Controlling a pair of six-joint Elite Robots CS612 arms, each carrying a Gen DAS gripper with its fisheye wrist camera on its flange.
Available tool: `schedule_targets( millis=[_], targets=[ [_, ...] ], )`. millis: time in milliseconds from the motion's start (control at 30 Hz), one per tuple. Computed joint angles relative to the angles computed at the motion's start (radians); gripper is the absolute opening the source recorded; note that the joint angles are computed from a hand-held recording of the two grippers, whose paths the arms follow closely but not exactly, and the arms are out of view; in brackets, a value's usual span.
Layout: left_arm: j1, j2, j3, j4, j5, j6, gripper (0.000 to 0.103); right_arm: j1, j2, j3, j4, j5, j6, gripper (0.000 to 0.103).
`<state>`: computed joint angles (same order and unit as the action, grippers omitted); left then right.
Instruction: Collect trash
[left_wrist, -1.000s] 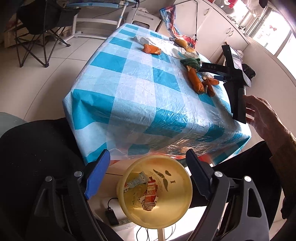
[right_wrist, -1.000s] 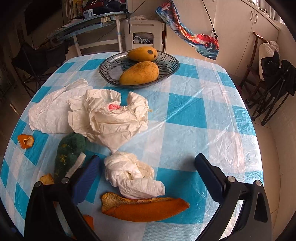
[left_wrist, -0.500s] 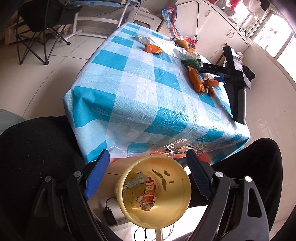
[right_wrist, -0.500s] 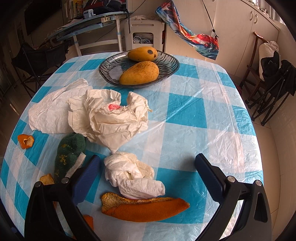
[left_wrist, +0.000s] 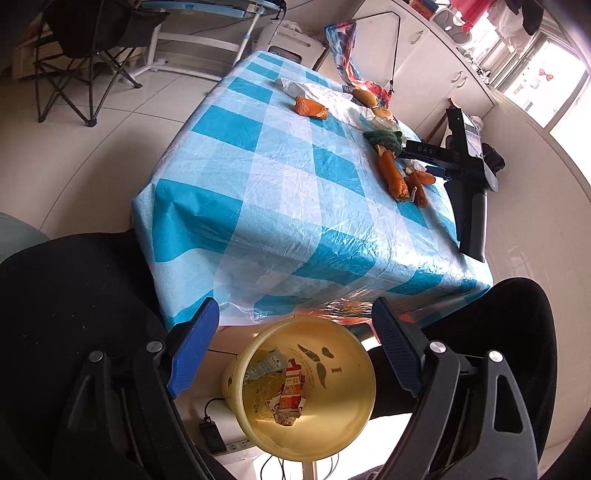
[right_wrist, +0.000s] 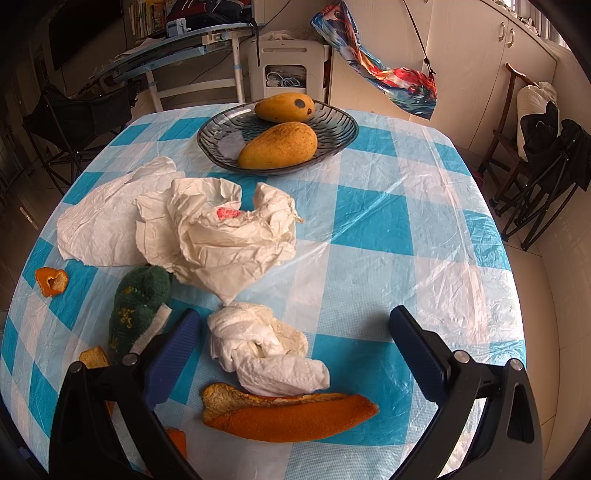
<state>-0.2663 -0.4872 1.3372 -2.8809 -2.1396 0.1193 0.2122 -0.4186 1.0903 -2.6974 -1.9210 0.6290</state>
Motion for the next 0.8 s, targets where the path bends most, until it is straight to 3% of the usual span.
schedule_targets(
  millis=[433,800],
  targets=[
    [-0.001,-0.007,0.026,-0.109,0.016,-0.052,0.081,-0.001,0.001,-0.002,0.000,0.001,-0.001,0.097],
    [-0.016,-0.026,0.081,-0.236,0.089,-0.049,0.083,-0.001,0.001,-0.001,0.000,0.000,-0.001,0.097]
  ],
)
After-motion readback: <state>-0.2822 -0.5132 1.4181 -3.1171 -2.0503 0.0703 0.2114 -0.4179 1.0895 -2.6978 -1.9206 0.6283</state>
